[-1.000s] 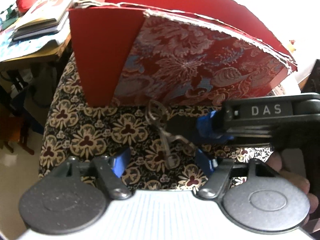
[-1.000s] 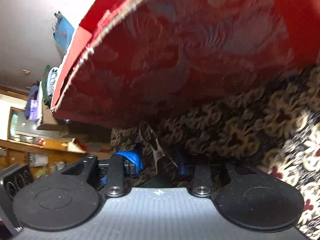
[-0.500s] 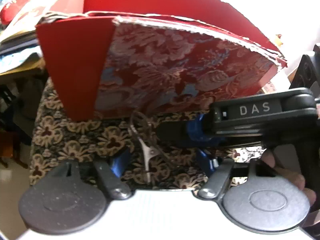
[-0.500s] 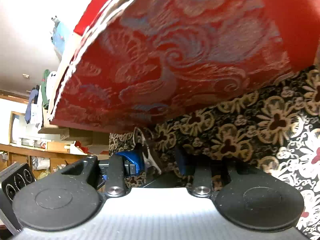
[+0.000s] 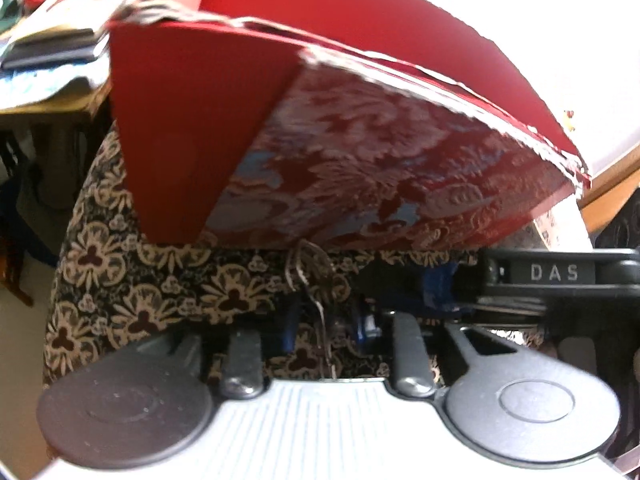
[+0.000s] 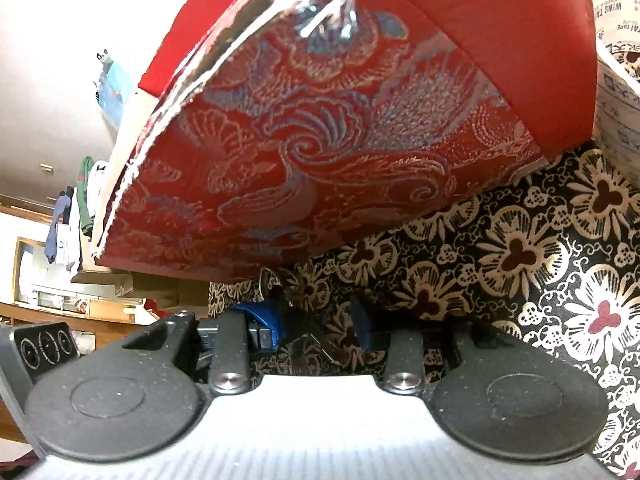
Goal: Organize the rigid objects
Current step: 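Close the right gripper on the silver scissors, then lift the scissors with the right gripper and carry them over the box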
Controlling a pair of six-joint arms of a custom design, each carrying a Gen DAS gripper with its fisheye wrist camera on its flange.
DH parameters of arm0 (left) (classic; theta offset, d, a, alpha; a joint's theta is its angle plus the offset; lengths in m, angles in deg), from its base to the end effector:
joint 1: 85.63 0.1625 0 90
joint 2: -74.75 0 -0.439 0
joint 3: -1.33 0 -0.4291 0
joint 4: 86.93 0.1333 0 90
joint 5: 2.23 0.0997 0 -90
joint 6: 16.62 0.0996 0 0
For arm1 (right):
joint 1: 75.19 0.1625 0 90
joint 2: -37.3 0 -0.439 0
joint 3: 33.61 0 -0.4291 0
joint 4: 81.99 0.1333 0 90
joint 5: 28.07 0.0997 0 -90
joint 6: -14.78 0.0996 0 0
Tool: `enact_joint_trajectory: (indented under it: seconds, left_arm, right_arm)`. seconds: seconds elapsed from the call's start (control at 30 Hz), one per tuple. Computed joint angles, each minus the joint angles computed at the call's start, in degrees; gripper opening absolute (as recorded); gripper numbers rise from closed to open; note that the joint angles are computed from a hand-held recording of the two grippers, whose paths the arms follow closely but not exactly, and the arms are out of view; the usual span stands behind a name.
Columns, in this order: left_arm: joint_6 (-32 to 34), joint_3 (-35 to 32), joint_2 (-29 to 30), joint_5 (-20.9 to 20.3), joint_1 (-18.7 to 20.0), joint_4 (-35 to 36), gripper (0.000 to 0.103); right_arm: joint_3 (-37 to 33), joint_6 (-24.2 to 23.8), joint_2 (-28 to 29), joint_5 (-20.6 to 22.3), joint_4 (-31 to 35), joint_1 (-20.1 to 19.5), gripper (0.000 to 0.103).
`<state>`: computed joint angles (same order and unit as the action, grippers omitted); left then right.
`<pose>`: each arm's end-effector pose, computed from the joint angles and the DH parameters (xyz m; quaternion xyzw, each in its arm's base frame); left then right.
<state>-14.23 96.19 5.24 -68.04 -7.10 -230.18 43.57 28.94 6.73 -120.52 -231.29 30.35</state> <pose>0.0370 -0.6933 0.3564 0.0644 0.9481 -0.2511 0.1841 0.3365 -0.7284 -0.0012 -0.0096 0.9936 -0.1122 0.0078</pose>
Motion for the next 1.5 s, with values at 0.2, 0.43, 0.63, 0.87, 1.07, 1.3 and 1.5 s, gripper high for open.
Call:
enact_joint_trajectory:
  seconds: [0.2,0.43,0.63,0.87,1.07,1.3,1.5]
  left_arm:
    - [0.8,1.6,-1.3,-0.4,-0.5,-1.1,0.003]
    - [1.7,4.7,-2.9,-0.5,-1.2,-1.7,0.0]
    - [3.8,8.9,-4.0,-0.8,-2.7,-3.8,0.0]
    - [4.3,9.3,-3.5,-3.2,-4.2,-3.1,0.0]
    - [9.1,9.2,-2.0,-3.2,-5.7,-5.0,0.0]
    - [12.0,10.1,-3.5,-1.7,-4.9,-4.9,0.0]
    - [9.6,10.7,-3.7,0.1,-4.5,-5.7,0.052]
  right_arm:
    - [-0.5,0.4,0.8,1.1,0.3,0.4,0.02]
    - [1.3,2.7,0.6,3.1,-1.1,0.0,0.02]
    - [2.9,0.1,0.3,1.6,-3.1,0.9,0.019]
    - [6.2,0.7,-1.6,3.9,-6.0,0.0,0.012]
    - [8.8,0.3,-3.5,0.2,-11.3,0.4,0.011]
    - [11.0,-2.9,-4.6,-2.6,-15.0,0.2,0.016]
    - [9.5,-5.1,-3.7,-1.0,-11.0,0.2,0.017]
